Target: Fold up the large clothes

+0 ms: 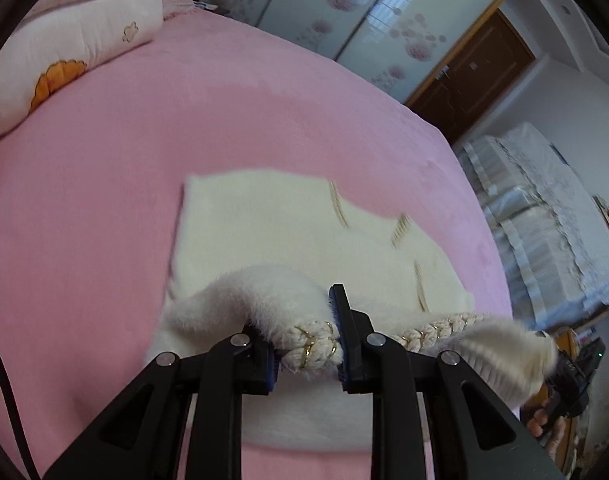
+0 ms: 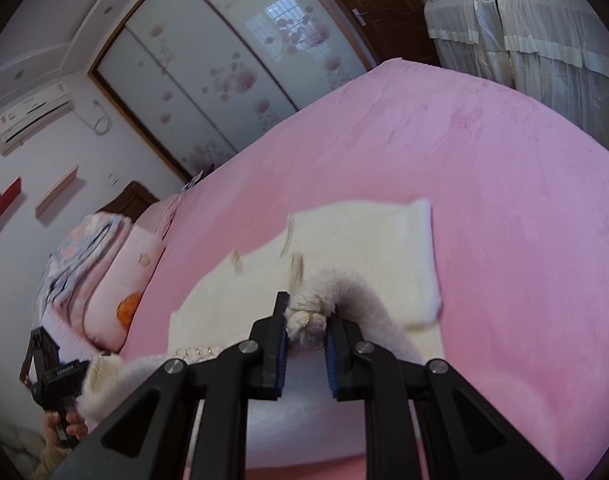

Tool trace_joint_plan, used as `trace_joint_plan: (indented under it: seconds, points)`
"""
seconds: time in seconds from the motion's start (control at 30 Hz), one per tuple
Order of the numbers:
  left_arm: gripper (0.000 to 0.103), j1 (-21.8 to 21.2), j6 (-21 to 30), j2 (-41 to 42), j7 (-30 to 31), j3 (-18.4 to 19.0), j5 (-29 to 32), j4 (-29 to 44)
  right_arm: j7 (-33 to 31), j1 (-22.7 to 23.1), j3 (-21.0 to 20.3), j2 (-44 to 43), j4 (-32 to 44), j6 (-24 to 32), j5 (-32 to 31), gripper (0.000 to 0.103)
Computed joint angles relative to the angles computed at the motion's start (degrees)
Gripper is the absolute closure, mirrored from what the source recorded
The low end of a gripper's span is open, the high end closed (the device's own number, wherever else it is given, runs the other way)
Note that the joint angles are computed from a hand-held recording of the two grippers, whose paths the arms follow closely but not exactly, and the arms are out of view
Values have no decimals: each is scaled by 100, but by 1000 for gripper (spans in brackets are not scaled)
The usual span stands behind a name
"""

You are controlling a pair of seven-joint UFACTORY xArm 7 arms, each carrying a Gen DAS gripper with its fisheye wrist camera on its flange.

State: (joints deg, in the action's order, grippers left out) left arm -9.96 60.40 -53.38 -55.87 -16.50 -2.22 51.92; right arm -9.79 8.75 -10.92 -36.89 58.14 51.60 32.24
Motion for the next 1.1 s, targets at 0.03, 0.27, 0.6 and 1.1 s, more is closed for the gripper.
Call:
trace_joint_plan:
  seconds: [0.03,0.27,0.6,1.1]
  points:
    - [83,98,-92,184,89,97,90,65,45,8,24,314,187,-192,25,89]
    - [83,668,-835,2680,184,432,563,994,659,-195,701,2667,1672,-1112,-392,88]
    - [76,351,-794,4162,166,1268,-490,1374,1979,-986,1289,4682,3011,-245,-184,81]
    - [52,428,-380,3796,1715,1059,476,1988,389,-872,1301,4147,2819,-587,-1194,37]
